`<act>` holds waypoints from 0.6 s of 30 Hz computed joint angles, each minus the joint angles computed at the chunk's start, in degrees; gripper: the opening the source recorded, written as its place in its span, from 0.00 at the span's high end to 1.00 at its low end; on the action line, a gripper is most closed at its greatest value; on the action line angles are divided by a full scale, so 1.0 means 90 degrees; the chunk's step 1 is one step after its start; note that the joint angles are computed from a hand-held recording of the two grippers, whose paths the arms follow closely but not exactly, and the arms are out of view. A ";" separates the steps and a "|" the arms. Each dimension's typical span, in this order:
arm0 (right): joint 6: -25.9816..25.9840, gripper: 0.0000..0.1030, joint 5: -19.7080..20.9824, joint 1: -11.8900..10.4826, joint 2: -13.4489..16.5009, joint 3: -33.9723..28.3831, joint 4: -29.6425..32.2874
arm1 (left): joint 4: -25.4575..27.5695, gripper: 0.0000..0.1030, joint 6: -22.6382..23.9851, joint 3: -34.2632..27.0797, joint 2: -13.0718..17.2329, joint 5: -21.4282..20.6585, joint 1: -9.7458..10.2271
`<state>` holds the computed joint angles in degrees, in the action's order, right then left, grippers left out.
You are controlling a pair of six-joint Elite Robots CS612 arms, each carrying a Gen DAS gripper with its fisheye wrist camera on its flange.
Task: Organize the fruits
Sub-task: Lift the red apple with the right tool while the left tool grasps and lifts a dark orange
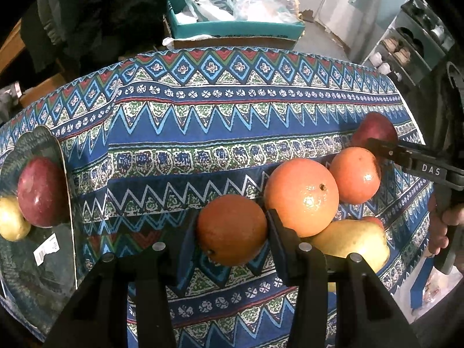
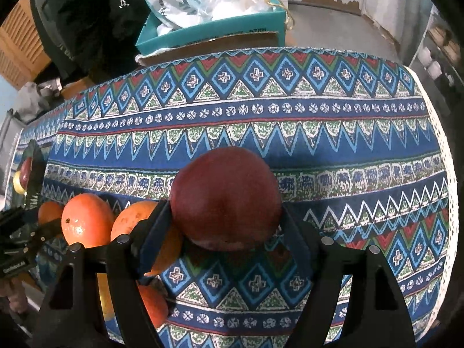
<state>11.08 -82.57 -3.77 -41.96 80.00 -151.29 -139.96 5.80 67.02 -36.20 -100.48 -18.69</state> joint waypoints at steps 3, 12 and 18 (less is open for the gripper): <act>-0.0087 0.27 -0.0187 0.0051 0.0017 -0.0008 -0.0119 | -0.0052 0.54 -0.0020 0.0009 -0.0009 0.0003 0.0001; -0.0194 0.27 -0.0966 0.0229 -0.0028 0.0126 -0.0509 | -0.0423 0.54 -0.0193 0.0124 -0.0138 -0.0070 0.0026; -0.0265 0.27 -0.1280 0.0309 -0.0128 0.0244 -0.0899 | -0.0693 0.54 -0.0234 0.0260 -0.0272 -0.0065 0.0034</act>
